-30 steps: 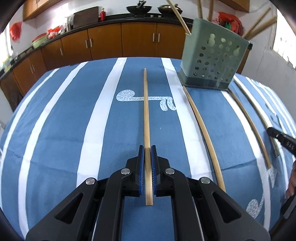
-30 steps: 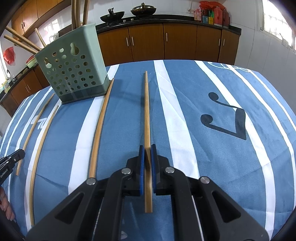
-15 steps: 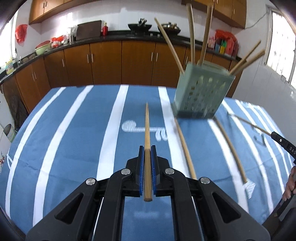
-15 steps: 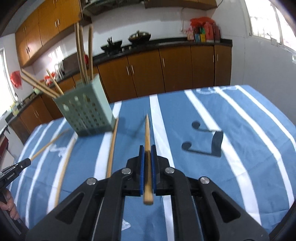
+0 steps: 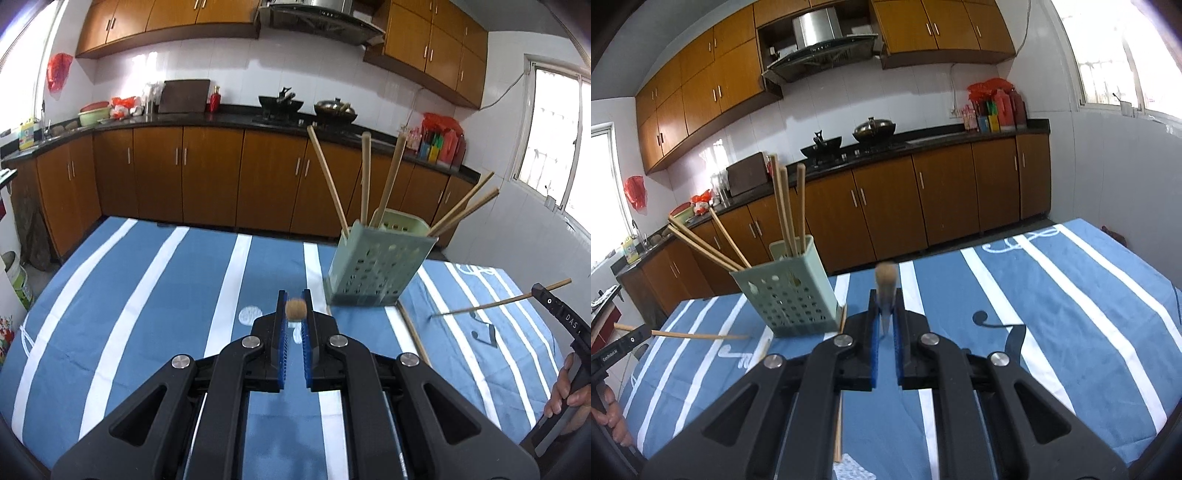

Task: Organize utensils
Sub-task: 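Lift the left gripper's chopstick over the green holder while the right gripper carries its chopstick there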

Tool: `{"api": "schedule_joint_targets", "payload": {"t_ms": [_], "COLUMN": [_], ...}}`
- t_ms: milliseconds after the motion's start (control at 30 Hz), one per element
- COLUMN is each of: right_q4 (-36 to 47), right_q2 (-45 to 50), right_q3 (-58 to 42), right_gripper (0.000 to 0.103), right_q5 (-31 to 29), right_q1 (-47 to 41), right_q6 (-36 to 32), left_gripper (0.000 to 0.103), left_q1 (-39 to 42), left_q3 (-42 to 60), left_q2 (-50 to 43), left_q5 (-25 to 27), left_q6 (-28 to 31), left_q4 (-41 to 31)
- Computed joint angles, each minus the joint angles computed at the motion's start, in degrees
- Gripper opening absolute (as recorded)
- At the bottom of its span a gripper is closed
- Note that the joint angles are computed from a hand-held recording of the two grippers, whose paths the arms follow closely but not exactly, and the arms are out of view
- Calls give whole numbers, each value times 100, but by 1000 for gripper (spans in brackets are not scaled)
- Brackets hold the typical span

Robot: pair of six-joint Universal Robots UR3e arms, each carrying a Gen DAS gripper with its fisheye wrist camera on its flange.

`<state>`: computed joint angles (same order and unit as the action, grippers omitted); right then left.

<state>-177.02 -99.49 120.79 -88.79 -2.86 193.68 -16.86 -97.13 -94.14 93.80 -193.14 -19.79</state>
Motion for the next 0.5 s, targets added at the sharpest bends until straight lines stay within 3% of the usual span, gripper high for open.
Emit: {"api": "schedule_joint_targets", "payload": {"t_ms": [233, 500], "right_q4": [307, 1226], "right_q2": [-40, -434], "right_q3": [-645, -1458], "right_gripper": [8, 8], "right_q5": [-13, 1094], "right_q1": [178, -170], "right_q6": [-186, -126], "left_gripper": [7, 7], "left_q1": [-142, -357], "left_q3": [507, 1278], "left_q2": [-23, -133], "left_q5": [-2, -302], "left_q6": [307, 442], "left_q4": [-143, -485]}}
